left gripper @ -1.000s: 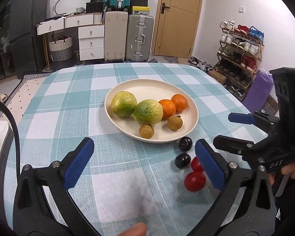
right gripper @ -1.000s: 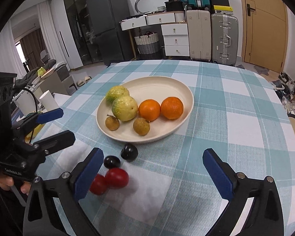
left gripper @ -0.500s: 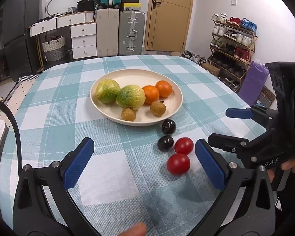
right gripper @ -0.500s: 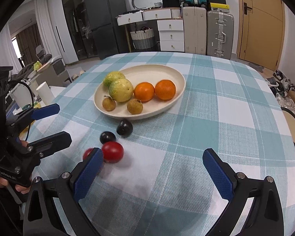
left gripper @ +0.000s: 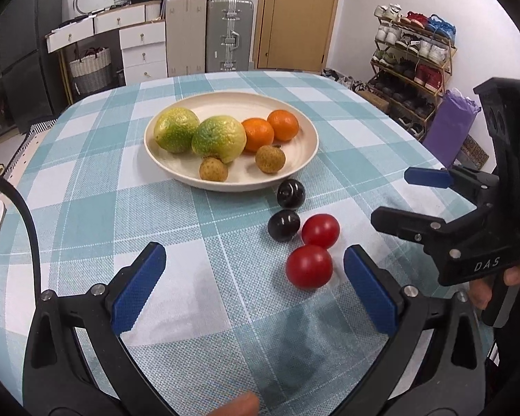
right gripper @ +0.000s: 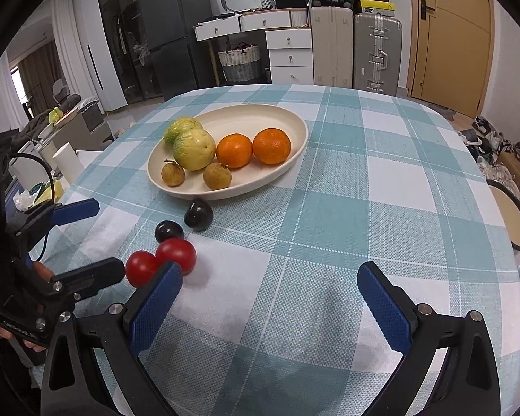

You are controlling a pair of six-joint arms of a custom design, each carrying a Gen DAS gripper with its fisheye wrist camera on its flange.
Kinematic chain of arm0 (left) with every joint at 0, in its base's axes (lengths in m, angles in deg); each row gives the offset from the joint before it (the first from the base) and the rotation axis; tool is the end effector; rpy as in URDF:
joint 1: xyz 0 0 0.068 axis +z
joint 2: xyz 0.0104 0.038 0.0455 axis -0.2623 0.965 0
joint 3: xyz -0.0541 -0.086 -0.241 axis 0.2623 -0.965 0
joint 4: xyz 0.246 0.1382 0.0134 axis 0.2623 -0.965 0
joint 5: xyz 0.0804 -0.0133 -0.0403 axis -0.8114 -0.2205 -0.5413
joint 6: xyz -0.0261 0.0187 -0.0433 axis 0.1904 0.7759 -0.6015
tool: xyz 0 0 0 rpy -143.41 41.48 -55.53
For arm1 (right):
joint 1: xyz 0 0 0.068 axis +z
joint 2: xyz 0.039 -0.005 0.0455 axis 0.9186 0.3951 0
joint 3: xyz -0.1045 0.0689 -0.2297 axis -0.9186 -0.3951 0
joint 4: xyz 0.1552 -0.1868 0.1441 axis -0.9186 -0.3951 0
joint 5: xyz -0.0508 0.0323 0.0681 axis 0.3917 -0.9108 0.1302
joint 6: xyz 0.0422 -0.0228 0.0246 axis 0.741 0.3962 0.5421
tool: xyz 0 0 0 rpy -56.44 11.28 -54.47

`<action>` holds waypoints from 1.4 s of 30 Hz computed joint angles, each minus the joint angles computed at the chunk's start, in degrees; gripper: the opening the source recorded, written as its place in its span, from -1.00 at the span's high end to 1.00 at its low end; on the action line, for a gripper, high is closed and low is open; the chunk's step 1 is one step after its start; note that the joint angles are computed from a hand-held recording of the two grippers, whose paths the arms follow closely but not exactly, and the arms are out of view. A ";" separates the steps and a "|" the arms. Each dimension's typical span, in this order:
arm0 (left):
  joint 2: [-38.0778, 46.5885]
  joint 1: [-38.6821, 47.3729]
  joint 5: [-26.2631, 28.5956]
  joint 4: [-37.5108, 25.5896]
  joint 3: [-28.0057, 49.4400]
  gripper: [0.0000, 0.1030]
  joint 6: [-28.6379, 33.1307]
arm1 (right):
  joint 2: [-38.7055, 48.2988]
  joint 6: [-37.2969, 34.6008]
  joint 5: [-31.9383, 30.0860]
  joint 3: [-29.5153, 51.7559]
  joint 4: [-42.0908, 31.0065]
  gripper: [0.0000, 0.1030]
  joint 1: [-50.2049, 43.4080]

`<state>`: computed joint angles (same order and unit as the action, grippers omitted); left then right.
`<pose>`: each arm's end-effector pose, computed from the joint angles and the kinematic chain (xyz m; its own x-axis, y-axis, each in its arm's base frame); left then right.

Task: Organize fruits
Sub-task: 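Move both grippers back to the red tomatoes on the cloth, then close the left gripper on a red tomato and lift it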

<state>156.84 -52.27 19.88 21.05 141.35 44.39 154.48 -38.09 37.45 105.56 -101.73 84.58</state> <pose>0.2700 -0.1854 0.2209 -0.7070 -0.1517 -0.6908 -0.1014 0.9884 -0.1133 0.3215 0.1159 0.1988 -0.6037 -0.4628 -0.6491 -0.6672 0.7390 0.0936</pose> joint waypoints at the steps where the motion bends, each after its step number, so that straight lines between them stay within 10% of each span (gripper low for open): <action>1: 0.42 -0.03 0.32 -0.10 0.22 -0.99 -0.13 | 0.06 0.17 0.06 0.03 0.06 -1.00 -0.08; 9: 3.33 -0.09 2.34 -0.99 2.05 -0.98 -1.14 | 0.35 0.68 0.13 0.44 -0.56 -1.00 -0.45; 36: 4.56 0.31 10.51 3.14 1.49 0.44 2.75 | 1.04 1.77 -1.79 0.85 -1.28 -1.00 -0.93; 42: 2.98 -0.32 9.66 4.28 0.12 0.44 3.03 | 0.70 1.82 -1.86 0.67 -1.13 -1.00 -0.94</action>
<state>159.83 -52.59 29.54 25.33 141.47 47.42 155.18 -36.28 35.59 106.23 -102.86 83.63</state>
